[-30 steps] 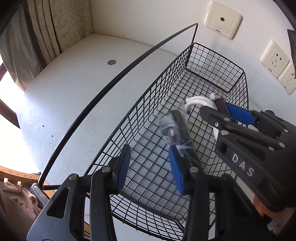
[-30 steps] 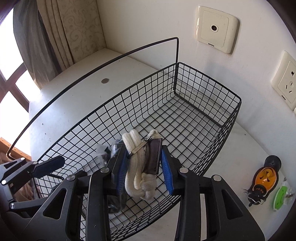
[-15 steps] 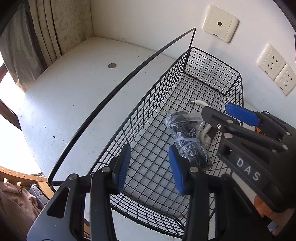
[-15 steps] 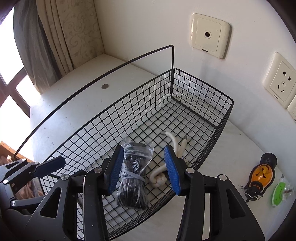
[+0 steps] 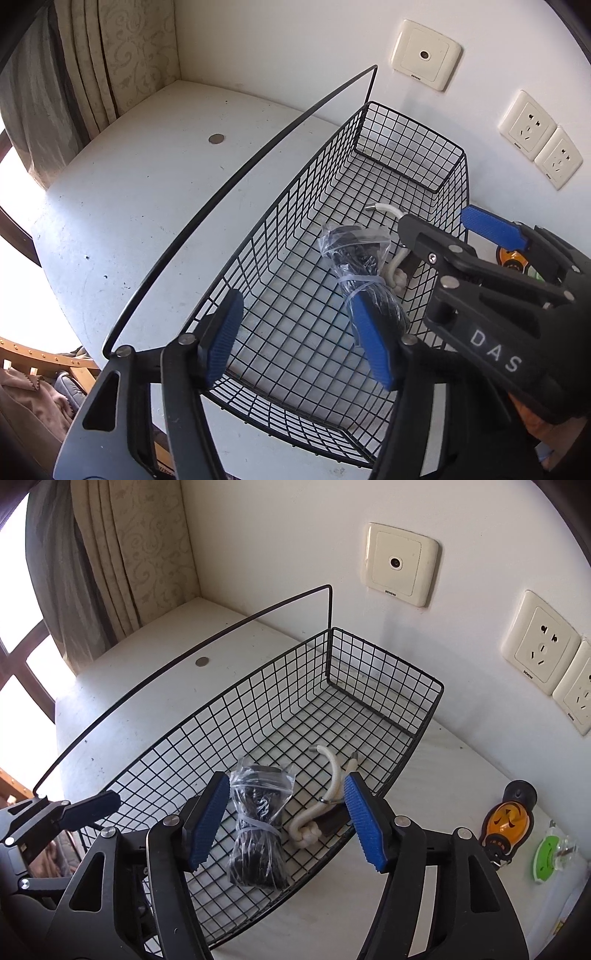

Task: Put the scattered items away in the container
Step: 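Lower both items into the basket and open both tools, then withdraw both open tools from the basket toward the remaining items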

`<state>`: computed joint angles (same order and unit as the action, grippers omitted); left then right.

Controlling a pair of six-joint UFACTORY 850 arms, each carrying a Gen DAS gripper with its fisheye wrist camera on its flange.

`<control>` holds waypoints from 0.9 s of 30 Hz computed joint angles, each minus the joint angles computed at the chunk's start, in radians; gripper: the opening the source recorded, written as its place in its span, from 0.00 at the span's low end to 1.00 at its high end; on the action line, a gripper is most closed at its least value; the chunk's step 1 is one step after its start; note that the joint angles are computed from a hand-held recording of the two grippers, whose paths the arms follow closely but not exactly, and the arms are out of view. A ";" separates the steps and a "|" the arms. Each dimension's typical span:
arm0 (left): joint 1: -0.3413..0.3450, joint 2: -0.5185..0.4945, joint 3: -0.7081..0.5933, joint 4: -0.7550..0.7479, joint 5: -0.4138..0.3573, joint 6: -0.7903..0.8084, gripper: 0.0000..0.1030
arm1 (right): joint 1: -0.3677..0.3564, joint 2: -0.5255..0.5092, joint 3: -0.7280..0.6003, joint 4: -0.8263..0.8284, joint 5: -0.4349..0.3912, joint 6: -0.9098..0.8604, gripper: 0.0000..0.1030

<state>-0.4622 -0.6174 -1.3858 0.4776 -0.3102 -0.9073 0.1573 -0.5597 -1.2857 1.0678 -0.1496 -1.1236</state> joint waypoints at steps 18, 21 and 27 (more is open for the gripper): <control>-0.031 0.021 0.002 0.099 -0.003 -0.076 0.68 | -0.015 0.047 0.026 0.050 0.017 -0.055 0.66; -0.039 0.023 0.002 0.111 -0.005 -0.082 0.68 | -0.019 0.057 0.036 0.064 0.028 -0.069 0.66; -0.053 0.032 0.010 0.174 -0.010 -0.147 0.69 | -0.028 0.083 0.065 0.164 0.055 -0.167 0.68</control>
<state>-0.5150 -0.5857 -1.3755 0.6519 -0.3203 -1.0540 0.1296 -0.4768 -1.2210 1.2318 -0.0944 -1.2907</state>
